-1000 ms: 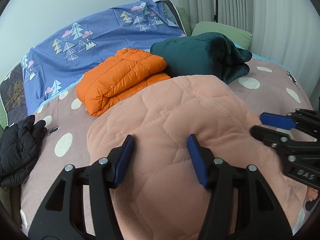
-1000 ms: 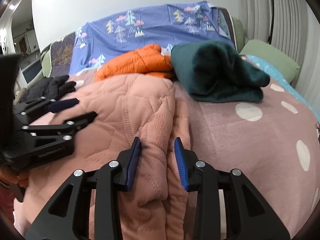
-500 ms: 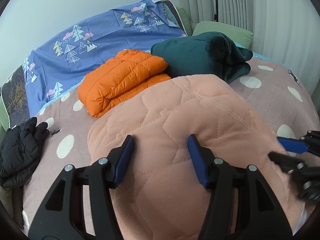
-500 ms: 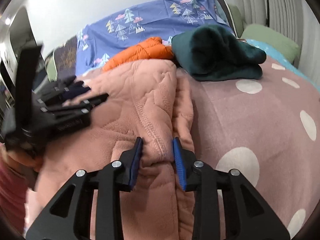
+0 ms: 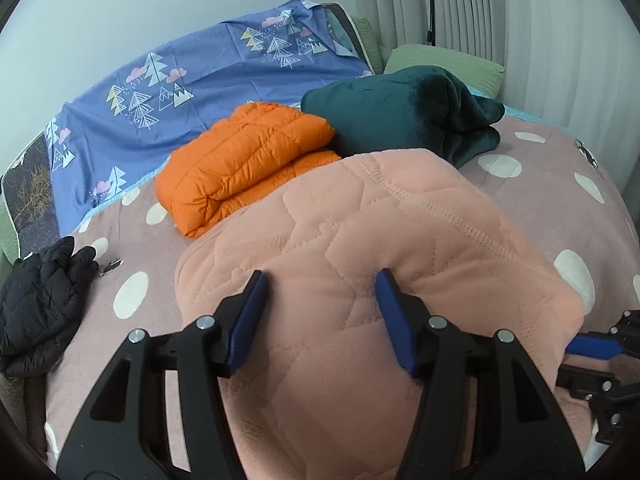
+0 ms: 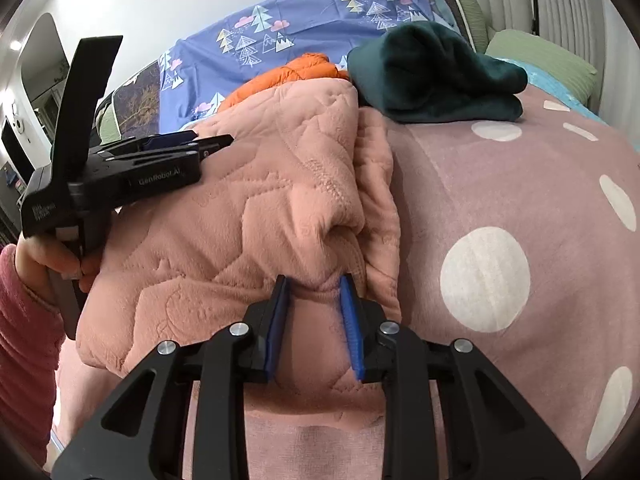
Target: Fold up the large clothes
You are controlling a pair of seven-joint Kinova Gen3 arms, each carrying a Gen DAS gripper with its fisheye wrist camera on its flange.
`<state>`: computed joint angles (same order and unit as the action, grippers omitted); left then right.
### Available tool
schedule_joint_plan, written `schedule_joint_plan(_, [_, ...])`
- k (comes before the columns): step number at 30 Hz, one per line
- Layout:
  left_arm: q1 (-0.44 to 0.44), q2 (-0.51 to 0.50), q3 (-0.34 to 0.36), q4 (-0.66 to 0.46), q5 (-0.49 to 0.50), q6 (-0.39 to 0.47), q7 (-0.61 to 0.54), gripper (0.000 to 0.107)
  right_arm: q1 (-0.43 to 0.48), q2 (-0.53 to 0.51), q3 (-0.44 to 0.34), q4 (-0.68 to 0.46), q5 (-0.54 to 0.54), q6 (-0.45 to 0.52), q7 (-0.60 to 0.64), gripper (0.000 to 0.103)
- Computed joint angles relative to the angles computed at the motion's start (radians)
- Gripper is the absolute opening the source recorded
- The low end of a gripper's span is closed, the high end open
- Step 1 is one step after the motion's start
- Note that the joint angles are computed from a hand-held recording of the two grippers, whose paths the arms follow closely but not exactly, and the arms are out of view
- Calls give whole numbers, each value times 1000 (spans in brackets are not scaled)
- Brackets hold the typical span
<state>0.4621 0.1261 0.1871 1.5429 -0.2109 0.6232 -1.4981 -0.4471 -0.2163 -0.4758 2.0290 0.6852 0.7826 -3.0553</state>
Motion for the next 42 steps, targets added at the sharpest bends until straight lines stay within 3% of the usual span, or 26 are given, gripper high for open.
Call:
schedule_joint_plan(4, [11,28,-14,-99,51,98,-54,61,-4,-12,-11,18,15,-6,-13,27])
schedule_joint_plan(8, [-51,89,111,-251,14,214,-80,61,9,-32,-14,38,9,-33,-17,27])
schedule_joint_plan(10, [-31,138,124,-343,-10,281,-102,68,15,-39,-22,40,6,-31,-11,27])
schedule_joint_plan(14, [74,289,-6,-510,49,443,-136,78,34,-41,-24,54,-1,-60,0,27])
schedule_joint_plan(17, [79,346,-47,-584,111,510,-135,83,47,-37,-43,51,7,-52,-18,27])
schedule_joint_plan(20, [135,318,-130,-539,129,464,-148,83,42,-46,-37,52,-6,-56,-5,29])
schedule_joint_plan(22, [137,294,-121,-492,98,422,-131,83,39,-70,-16,62,-35,-81,26,30])
schedule_joint_plan(25, [183,269,-171,-453,83,381,-112,83,38,-137,36,90,-118,-148,86,38])
schedule_joint_plan(28, [182,248,-157,-426,57,357,-84,83,111,-208,-16,104,-144,-144,54,50])
schedule_joint_plan(30, [172,241,-163,-421,88,352,-91,83,167,-244,-61,106,-146,-114,38,52])
schedule_joint_plan(35, [161,231,-159,-406,95,341,-85,83,158,-262,11,139,-281,-162,119,62])
schedule_joint_plan(37, [172,226,-163,-397,77,334,-74,83,148,-260,34,158,-331,-203,152,74])
schedule_joint_plan(42, [162,220,-140,-382,52,320,-57,83,156,-240,73,186,-420,-291,232,83])
